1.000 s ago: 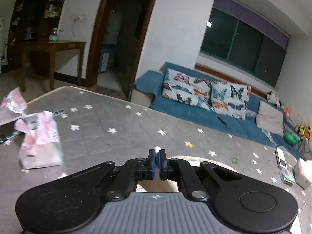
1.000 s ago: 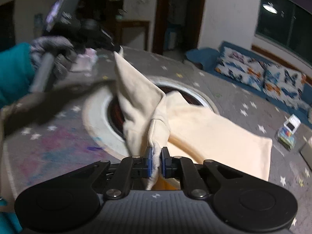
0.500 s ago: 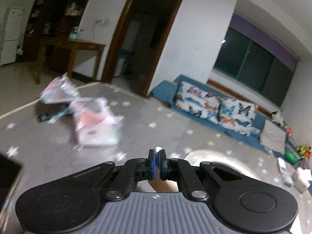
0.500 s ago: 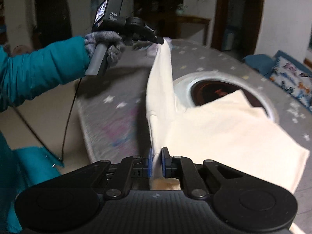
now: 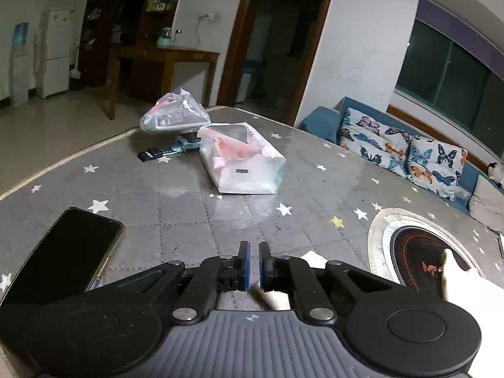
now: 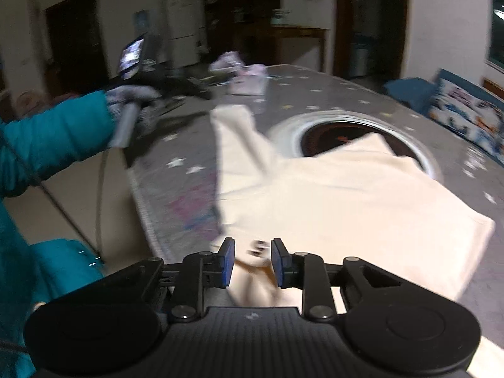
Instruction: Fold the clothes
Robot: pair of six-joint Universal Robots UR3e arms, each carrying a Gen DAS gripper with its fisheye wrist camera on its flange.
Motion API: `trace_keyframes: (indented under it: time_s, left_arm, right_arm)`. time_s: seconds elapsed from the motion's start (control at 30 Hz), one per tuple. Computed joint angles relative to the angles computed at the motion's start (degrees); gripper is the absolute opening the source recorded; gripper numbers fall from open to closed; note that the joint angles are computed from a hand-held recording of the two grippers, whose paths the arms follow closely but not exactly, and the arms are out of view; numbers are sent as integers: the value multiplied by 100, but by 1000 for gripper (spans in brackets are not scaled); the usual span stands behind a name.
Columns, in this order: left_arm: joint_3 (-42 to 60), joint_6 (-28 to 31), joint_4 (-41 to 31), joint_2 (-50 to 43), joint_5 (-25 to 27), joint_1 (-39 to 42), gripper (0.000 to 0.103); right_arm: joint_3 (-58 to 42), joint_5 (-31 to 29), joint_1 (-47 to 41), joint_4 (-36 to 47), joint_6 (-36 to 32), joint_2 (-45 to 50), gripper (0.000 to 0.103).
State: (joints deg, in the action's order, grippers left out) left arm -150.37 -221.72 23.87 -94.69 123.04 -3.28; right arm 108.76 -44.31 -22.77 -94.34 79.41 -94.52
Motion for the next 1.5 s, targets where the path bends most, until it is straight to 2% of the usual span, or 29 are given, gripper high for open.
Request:
trace_keyframes:
  time_s: [0.17,0.3,0.43,0.67,0.83,1.0,1.3,1.5]
  left_arm:
    - [638,198,-305,-29,-224,-404,7]
    - [1544,524,-390,-664,-935,-713,7]
    - [2772,689,-667,-1590,-1510,-953,7]
    - [5308,1158,-1664,-3166,-2209,-1078,7]
    - [6994,1288,-2590,-4119,-2514,-950,7]
    - [8319,1337,-3533,-4879,-2107,-965,6]
    - [8100,962,-3450,-4852,-1428,-821,5]
    - [8091,868,-3513,-4792,-1469,-807,7]
  right_arm:
    - [266,77,-317,-1390,1133,293,27]
    - [377,47,-577,-2414,1915,647,32]
    - [420,-28,-756,-3266,2665,992,32]
    - [413,-20,-1099,-4016,3392,1319,32]
    - [356,-119,-1278,-4724,4041,1617,32]
    - [157,-308,-1324,-5294,4571,2021,32]
    - [-58,-623,-1336,-6058,5091,2617,33]
    - [-124,-716,-1340,-6257,5253,2700,33]
